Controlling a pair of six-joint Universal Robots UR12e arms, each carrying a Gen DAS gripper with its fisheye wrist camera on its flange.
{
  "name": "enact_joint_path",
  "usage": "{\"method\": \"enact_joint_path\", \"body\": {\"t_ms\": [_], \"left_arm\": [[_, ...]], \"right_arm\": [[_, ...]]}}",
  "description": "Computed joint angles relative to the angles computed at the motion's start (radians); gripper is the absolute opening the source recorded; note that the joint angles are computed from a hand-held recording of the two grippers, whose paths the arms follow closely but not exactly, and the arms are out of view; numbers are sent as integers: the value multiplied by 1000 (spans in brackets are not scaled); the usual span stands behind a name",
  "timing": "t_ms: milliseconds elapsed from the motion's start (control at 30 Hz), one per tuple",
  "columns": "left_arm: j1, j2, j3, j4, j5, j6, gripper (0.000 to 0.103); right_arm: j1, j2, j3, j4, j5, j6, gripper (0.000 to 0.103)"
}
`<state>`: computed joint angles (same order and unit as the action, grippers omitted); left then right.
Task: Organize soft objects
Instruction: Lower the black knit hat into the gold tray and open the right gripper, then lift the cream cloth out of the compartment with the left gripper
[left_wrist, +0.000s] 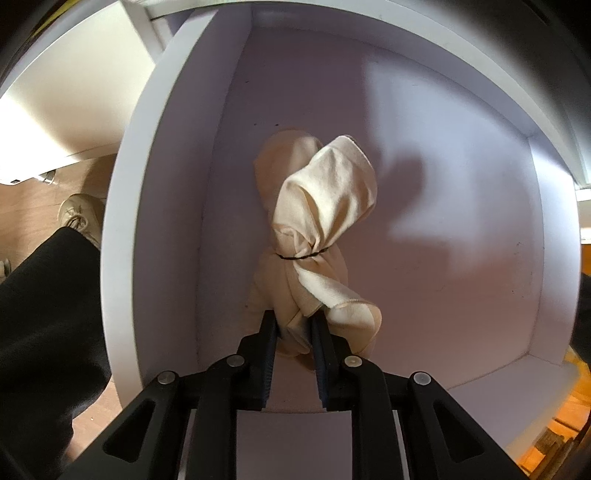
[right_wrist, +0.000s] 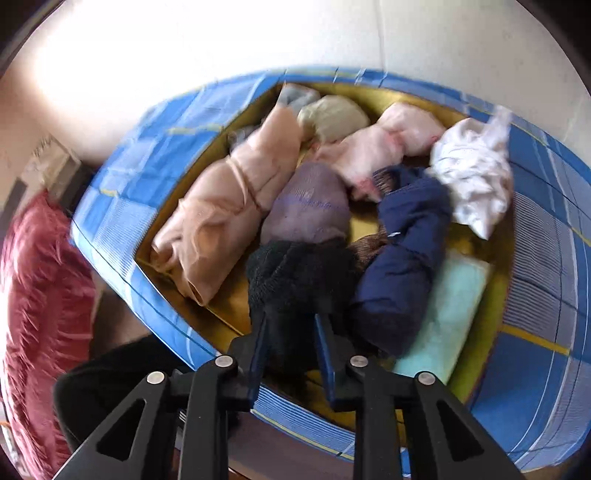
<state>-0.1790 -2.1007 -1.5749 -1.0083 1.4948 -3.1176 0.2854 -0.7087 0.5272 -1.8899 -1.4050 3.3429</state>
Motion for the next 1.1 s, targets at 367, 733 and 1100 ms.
{"method": "enact_joint_path", "body": {"t_ms": [367, 733, 1100], "left_arm": [[18, 14, -24, 21, -13, 19, 18], [26, 21, -28, 19, -42, 22, 17], [40, 39, -53, 55, -43, 21, 13]], "right_arm": [[-18, -69, 127, -69, -152, 68, 26], [-24, -187, 392, -364, -36, 93, 28], [10, -354, 749, -720, -98, 23, 31]]}}
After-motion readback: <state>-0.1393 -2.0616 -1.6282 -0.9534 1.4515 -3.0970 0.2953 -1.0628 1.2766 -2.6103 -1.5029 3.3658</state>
